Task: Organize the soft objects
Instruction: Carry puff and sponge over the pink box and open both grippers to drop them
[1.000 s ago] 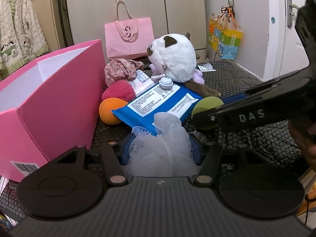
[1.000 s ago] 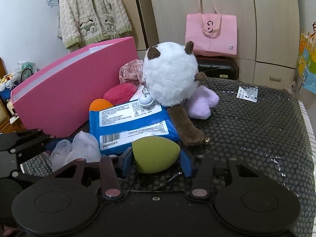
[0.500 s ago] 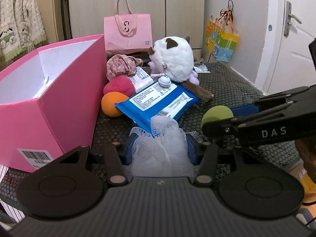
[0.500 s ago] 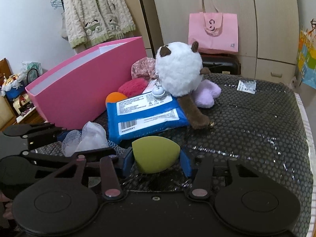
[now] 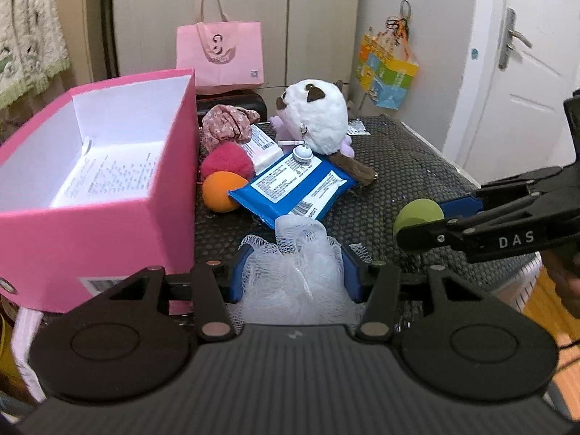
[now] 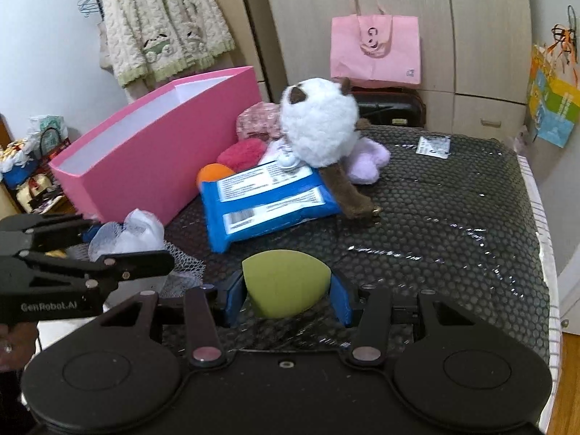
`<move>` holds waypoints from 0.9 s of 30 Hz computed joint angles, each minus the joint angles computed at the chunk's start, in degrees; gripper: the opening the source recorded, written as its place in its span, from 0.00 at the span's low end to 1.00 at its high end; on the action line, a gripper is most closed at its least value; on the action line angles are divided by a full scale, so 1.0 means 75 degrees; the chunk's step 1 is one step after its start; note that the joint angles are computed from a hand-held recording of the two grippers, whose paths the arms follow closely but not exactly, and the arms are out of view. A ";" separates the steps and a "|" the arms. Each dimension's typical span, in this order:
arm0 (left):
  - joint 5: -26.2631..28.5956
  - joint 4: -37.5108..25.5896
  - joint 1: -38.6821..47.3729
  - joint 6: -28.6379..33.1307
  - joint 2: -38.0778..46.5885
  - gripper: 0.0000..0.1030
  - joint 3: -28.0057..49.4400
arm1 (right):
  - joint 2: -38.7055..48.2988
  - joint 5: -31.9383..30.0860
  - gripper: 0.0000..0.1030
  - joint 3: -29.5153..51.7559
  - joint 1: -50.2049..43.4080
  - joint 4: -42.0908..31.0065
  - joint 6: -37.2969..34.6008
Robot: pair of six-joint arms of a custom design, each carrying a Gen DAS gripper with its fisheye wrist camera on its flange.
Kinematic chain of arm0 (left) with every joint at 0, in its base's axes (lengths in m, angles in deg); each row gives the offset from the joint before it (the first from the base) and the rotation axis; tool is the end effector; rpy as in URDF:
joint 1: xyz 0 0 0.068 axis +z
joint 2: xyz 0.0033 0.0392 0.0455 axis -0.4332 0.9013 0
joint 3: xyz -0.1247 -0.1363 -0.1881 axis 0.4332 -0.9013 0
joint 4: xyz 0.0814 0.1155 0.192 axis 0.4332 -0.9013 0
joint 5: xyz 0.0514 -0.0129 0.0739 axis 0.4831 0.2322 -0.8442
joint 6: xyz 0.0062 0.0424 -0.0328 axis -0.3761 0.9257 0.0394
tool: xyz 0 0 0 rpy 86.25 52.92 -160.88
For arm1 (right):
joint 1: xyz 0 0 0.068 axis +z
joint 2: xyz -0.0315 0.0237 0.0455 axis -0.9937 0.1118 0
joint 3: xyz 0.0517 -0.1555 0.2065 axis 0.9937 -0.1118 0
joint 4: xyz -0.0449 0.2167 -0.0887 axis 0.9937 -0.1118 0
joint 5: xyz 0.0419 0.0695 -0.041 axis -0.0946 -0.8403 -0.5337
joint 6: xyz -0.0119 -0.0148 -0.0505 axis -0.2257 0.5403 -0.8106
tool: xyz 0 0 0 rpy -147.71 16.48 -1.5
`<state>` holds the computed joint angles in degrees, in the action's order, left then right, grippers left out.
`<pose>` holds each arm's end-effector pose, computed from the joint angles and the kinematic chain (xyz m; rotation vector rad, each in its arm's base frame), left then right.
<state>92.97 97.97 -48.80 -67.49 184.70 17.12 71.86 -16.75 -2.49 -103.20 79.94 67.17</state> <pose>0.1952 -0.0882 0.0068 0.5517 2.1666 -0.3424 0.1997 -0.0502 0.0107 -0.2070 2.3153 0.3977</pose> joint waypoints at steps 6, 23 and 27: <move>0.1906 -0.2740 0.1509 0.1370 -0.2233 0.48 -0.0358 | -0.1235 -0.0396 0.53 -0.0111 0.0504 -0.1772 -0.0061; 0.4372 -1.2165 0.5456 0.5680 -0.6408 0.48 0.1603 | -0.5075 0.0383 0.53 0.0758 0.3393 -0.6088 0.1004; 0.4461 -1.2659 0.5716 0.5923 -0.6759 0.48 0.1972 | -0.5478 0.0631 0.53 0.1253 0.3942 -0.6532 0.1107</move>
